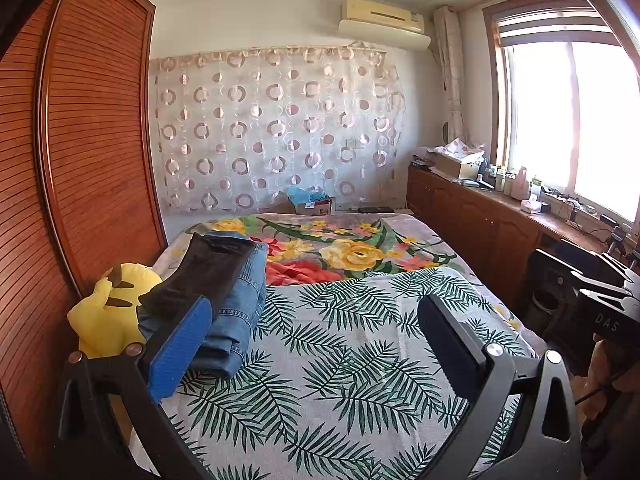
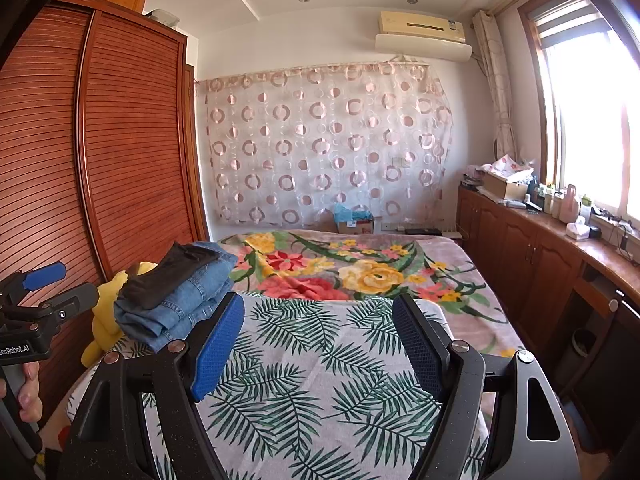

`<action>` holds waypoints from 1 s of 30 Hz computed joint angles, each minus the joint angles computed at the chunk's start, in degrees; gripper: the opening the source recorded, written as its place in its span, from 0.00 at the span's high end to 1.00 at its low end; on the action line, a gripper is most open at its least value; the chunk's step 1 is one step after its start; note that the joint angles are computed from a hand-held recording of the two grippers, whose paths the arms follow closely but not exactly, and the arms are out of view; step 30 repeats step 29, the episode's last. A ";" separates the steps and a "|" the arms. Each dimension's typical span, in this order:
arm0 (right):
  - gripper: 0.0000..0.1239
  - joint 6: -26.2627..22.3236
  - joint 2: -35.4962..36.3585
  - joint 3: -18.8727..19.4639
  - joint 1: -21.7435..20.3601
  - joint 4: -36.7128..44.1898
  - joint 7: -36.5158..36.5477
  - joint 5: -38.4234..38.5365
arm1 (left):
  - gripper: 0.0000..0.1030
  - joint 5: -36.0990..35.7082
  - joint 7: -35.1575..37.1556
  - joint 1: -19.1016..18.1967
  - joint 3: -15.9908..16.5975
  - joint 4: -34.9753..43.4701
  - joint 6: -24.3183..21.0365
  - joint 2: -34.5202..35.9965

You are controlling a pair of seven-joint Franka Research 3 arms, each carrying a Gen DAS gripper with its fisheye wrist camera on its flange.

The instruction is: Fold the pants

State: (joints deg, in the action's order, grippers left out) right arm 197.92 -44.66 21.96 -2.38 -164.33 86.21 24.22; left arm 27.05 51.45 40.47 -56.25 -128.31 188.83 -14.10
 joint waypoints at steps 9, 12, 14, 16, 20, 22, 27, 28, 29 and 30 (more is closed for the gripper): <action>0.37 0.18 0.08 -0.20 0.16 -0.10 -0.03 -0.08 | 0.00 -0.25 -0.01 0.33 -0.39 -0.06 0.03 -0.18; 0.37 0.19 0.19 -0.24 0.20 -0.02 -0.02 -0.10 | 0.00 -0.23 0.04 0.17 -0.26 -0.05 -0.05 -0.11; 0.37 0.25 0.23 -0.16 0.14 0.00 -0.04 -0.10 | 0.00 -0.14 -0.04 0.22 -0.28 -0.04 -0.05 -0.13; 0.37 0.24 0.23 -0.24 0.26 -0.03 -0.03 -0.08 | 0.00 -0.08 -0.06 -0.32 0.24 -0.11 -0.10 -0.12; 0.37 0.27 0.27 -0.23 0.27 -0.02 -0.07 -0.05 | 0.00 -0.10 -0.08 0.27 -0.32 -0.06 0.02 -0.13; 0.37 0.26 0.25 -0.17 0.25 -0.01 -0.06 -0.01 | 0.00 -0.09 -0.05 0.09 -0.16 -0.08 0.06 -0.05; 0.37 0.52 0.31 0.29 -0.06 0.06 0.07 0.20 | 0.00 -0.29 0.05 0.39 -0.46 -0.09 0.11 -0.15; 0.37 0.52 0.38 0.32 -0.04 0.13 0.08 0.24 | 0.00 -0.34 0.09 0.01 -0.09 -0.17 0.12 -0.19; 0.37 0.57 0.41 0.38 -0.04 0.12 0.08 0.28 | 0.00 -0.38 0.10 0.47 -0.54 -0.13 0.14 -0.22; 0.37 0.57 0.41 0.38 -0.04 0.12 0.08 0.28 | 0.00 -0.38 0.10 0.47 -0.54 -0.13 0.14 -0.22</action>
